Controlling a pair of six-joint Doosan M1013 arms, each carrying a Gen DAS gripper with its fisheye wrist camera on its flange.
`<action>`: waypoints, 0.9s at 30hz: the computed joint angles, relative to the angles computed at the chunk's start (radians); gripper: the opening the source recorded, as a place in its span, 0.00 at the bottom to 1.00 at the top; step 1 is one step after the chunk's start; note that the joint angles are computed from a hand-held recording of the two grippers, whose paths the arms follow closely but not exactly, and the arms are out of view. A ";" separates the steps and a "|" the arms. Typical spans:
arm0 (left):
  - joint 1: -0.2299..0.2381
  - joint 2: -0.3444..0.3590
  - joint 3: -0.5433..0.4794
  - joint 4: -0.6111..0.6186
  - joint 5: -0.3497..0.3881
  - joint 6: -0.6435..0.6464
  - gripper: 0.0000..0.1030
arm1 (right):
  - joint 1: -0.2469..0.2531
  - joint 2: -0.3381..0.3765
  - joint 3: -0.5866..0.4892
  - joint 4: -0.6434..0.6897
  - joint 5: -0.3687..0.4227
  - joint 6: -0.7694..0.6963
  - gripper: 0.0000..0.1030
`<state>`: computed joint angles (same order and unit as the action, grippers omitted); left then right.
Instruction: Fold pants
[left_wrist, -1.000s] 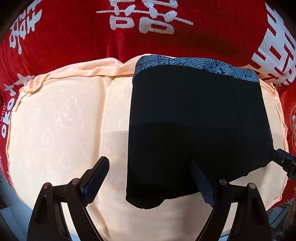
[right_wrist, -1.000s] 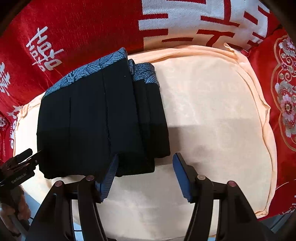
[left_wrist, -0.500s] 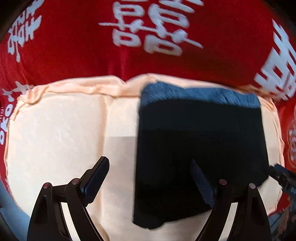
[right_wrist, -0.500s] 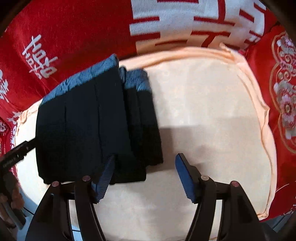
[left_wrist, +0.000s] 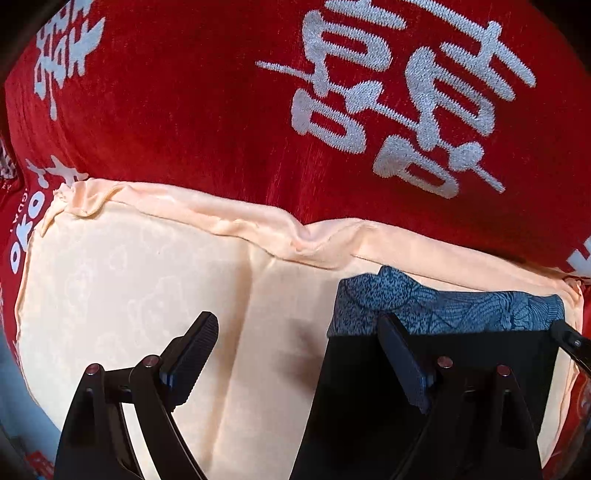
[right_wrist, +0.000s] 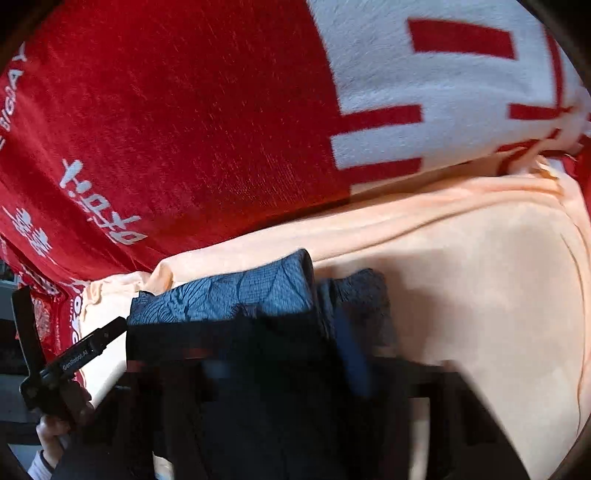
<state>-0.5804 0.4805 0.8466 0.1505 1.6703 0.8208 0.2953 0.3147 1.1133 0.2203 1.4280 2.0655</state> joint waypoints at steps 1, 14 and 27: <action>0.002 0.003 -0.001 -0.001 0.002 0.005 0.87 | -0.001 0.003 0.000 -0.001 0.008 -0.003 0.18; -0.006 0.009 0.030 0.028 -0.003 0.053 0.92 | 0.033 -0.026 0.008 -0.101 0.088 -0.095 0.21; -0.006 0.002 0.027 0.028 0.012 0.027 0.92 | 0.033 -0.116 0.092 -0.094 0.144 -0.068 0.59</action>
